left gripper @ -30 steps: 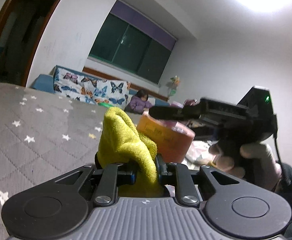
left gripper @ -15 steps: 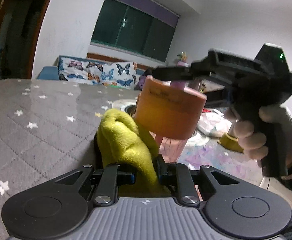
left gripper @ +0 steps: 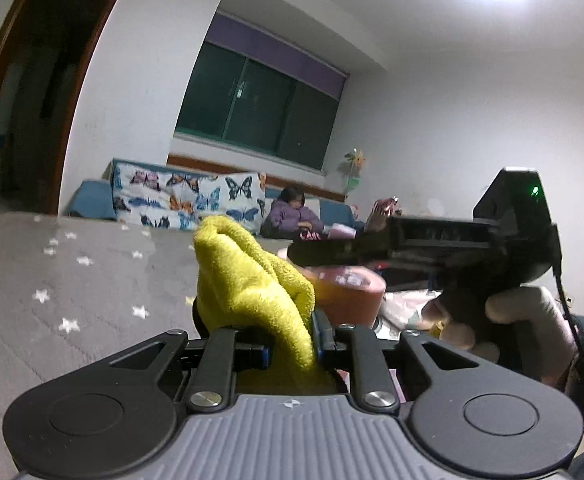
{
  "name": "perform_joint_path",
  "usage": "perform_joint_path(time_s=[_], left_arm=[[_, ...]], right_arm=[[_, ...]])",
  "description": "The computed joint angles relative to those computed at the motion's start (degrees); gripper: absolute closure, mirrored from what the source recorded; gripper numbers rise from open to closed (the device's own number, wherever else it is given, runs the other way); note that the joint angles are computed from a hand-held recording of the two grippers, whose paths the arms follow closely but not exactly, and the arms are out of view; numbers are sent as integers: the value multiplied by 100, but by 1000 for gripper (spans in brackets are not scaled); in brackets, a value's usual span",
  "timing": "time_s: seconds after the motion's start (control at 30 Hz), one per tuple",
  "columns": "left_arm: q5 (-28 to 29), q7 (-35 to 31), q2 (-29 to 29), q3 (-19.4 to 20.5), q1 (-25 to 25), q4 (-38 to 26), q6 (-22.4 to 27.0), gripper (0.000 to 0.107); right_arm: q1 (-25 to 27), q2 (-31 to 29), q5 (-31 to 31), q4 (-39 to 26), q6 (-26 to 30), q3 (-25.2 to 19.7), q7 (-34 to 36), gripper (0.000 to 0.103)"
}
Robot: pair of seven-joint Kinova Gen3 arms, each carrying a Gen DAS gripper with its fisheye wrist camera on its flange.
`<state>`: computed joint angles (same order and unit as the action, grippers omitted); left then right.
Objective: Clean container
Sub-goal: 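Press the yellow cloth in the left tool against the pink cup's side while the right tool holds the cup, then rub the yellow cloth along the cup's outer wall with the left tool while the right tool holds the cup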
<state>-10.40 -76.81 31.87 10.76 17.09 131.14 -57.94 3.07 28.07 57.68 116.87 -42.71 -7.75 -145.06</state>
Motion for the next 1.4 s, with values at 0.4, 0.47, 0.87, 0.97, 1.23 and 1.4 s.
perform_joint_path(time_s=[0.4,0.47,0.87,0.97,1.23,1.4], left_arm=[[50,-70,71,9,102,-20,145,87],[151,-219,71,-28,206,-43,168,87],[14,-164,166,72,199,-208,251,87],[40,-161,129,63,204,-208,319,87],[283,-110,36,22,223,-91,162,87],[365,-132,0,-15,248,-102,133,87]], right_arm=[[-69,77,-127,-41,-81,41,294,35],[-81,79,-222,-17,-94,34,412,35],[-138,100,-783,120,-192,-29,1115,33],[-155,107,-919,153,-225,-41,1286,28],[-210,127,-1269,238,-329,-62,1726,18],[-250,142,-1479,290,-405,-67,1990,17]])
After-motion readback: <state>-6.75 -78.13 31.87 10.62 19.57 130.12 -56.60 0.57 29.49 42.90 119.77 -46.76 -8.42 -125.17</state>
